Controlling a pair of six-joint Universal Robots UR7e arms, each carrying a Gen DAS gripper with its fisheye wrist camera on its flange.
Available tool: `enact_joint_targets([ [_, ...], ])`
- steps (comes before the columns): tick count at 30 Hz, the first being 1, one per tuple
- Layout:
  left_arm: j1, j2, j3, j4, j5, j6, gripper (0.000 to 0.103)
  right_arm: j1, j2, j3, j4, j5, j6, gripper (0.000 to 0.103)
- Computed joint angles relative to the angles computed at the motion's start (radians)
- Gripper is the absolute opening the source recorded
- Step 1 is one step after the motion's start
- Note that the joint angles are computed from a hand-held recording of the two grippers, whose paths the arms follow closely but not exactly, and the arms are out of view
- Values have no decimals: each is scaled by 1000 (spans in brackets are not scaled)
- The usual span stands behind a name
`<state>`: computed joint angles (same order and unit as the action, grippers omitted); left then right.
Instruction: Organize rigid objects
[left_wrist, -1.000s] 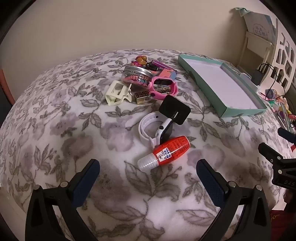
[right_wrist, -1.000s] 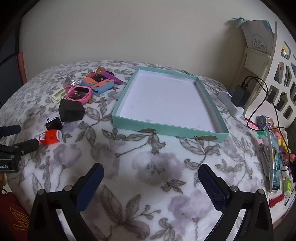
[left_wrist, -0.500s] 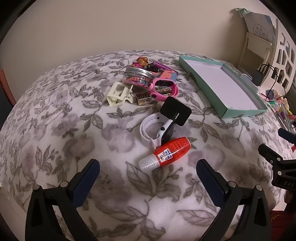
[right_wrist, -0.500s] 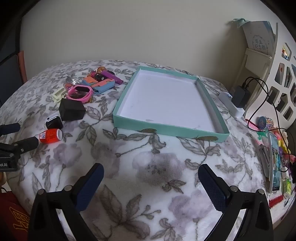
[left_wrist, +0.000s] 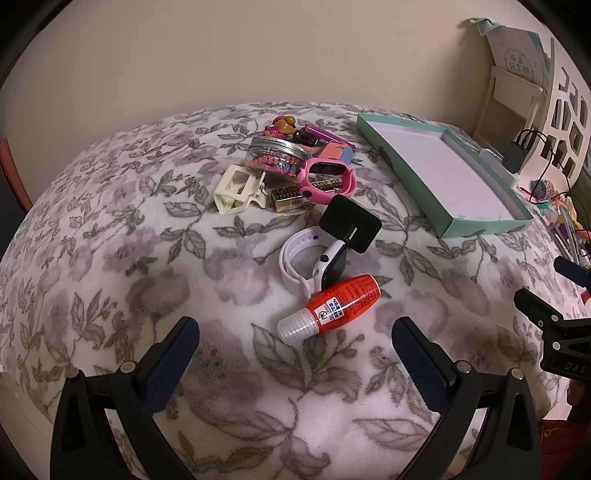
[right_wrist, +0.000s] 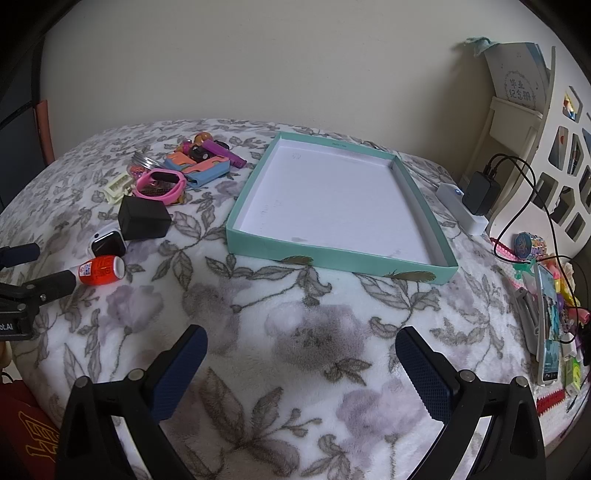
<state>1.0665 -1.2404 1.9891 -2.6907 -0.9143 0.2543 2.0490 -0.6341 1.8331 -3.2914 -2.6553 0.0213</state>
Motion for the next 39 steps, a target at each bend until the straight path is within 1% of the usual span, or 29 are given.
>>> enact_joint_targets([
  [29,1,-1,2,-5,-2,4,103,3,-6,6,10,-1,5,103],
  [31,0,-2,-2,0,2,3,103,-2,-1,6,-3,7,-8,103],
  [35,4,-5,-34,33,21,-7,103,-4,-10,-16,38,54,-38,103],
  [39,20,-6,-86,94,25,-43,103,-10,-34,-58,143,174,-66,103],
])
